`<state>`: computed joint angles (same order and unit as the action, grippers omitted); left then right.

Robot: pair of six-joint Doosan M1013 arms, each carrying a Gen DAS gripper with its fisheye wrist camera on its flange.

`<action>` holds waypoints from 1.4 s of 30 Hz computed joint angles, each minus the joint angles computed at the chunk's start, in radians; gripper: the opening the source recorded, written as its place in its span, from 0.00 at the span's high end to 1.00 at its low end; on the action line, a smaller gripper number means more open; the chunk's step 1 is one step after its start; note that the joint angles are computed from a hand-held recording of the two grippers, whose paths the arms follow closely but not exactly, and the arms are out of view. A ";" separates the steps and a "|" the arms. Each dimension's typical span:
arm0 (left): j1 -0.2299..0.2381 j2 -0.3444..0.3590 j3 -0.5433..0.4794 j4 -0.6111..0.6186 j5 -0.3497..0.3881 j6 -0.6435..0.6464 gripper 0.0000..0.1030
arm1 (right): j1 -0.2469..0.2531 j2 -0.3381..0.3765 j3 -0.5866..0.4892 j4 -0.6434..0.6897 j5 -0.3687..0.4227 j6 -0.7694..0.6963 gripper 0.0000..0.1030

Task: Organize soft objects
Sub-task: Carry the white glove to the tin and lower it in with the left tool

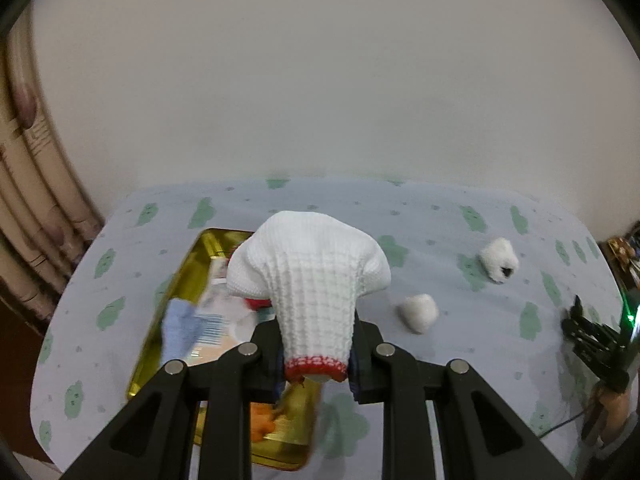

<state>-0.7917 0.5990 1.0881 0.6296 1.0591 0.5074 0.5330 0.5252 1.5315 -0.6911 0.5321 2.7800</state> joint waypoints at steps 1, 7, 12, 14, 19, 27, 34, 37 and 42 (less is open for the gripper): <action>0.003 -0.005 0.008 0.004 0.004 -0.007 0.78 | 0.000 0.000 0.000 0.000 0.000 0.000 0.68; 0.018 -0.025 0.045 0.018 0.029 -0.038 0.78 | 0.000 0.000 -0.001 0.000 0.002 -0.001 0.67; 0.033 -0.024 0.056 0.004 0.056 -0.014 0.78 | 0.001 0.001 -0.002 0.001 0.004 -0.003 0.67; 0.036 -0.025 0.063 0.011 0.061 -0.016 0.78 | 0.001 0.001 -0.002 0.001 0.003 -0.003 0.67; 0.053 -0.038 0.088 -0.005 0.052 -0.041 0.78 | 0.000 0.001 -0.004 0.012 0.006 -0.015 0.66; 0.077 -0.043 0.119 -0.040 0.051 -0.077 0.78 | -0.001 0.001 -0.005 0.015 0.008 -0.021 0.66; 0.093 -0.044 0.152 -0.058 0.057 -0.079 0.78 | -0.001 0.001 -0.006 0.016 0.011 -0.024 0.66; 0.094 -0.039 0.160 -0.069 0.057 -0.056 0.78 | -0.001 0.000 -0.006 0.018 0.011 -0.028 0.66; 0.094 -0.042 0.184 -0.070 0.029 -0.068 0.77 | -0.002 0.000 -0.007 0.022 0.016 -0.038 0.65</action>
<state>-0.6977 0.5568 1.2717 0.5595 1.0884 0.4390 0.5312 0.5254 1.5248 -0.6694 0.5477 2.7421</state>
